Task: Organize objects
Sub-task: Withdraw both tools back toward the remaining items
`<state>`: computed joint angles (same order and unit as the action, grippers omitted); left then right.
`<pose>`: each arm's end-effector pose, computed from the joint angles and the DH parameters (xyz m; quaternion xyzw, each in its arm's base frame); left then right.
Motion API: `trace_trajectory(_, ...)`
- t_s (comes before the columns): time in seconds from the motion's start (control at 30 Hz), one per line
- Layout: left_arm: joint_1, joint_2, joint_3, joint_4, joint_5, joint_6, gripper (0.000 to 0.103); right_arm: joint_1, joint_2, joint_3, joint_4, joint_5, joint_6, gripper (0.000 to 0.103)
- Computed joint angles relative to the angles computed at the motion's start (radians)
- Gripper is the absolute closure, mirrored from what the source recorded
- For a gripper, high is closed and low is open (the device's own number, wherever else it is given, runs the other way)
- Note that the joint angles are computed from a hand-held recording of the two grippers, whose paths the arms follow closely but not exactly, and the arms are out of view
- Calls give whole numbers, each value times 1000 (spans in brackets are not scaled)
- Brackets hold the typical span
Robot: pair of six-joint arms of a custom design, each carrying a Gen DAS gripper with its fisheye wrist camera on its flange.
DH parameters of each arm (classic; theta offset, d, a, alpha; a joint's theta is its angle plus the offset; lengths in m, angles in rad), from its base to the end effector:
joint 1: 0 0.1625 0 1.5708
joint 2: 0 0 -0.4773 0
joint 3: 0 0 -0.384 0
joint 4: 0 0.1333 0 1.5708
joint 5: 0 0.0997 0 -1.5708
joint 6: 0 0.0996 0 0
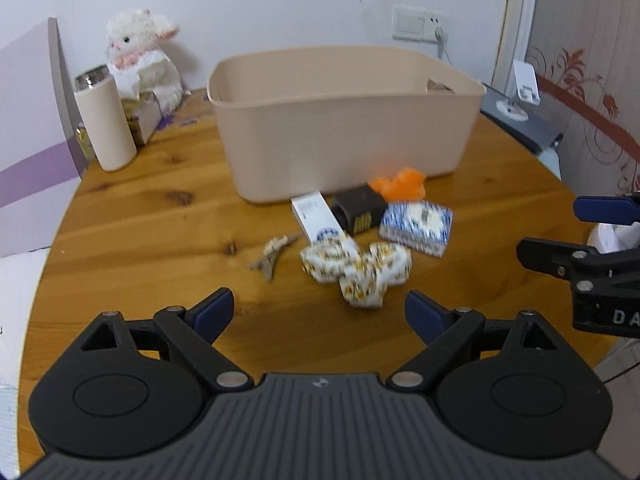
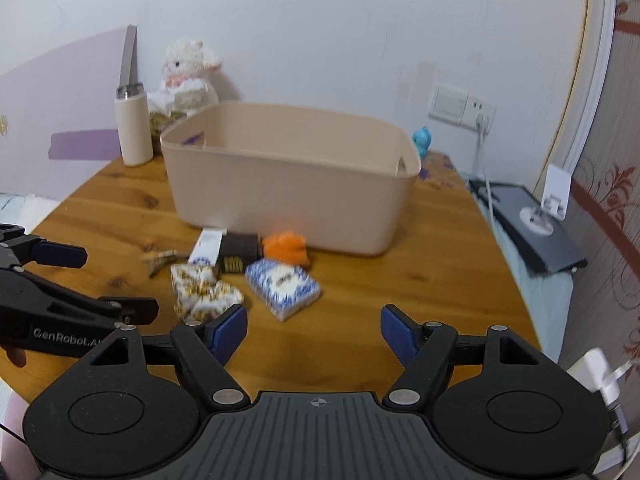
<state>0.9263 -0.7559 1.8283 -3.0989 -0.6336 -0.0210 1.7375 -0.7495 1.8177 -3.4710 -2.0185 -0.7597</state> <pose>-0.2176 -0.6450 0.1435 0.1695 0.8585 -0.3342 0.3500 0.1998 -0.6437 0.1644 0.3183 -0.8380 0.3175 0.3093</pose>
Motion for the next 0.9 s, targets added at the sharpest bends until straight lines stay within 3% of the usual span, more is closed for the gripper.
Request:
trace_trajectory(0.5, 62, 70, -27, -112, -72, 16, 10, -47, 47, -32, 69, -36, 21, 28)
trace_trajectory(0.63, 76, 101, -45, -191, -75, 78, 10, -54, 74, -62, 79, -40, 2, 28)
trace_trajectory(0.9, 98, 139, -100, -213, -81, 147, 10, -72, 112, -135, 130, 3, 5, 29)
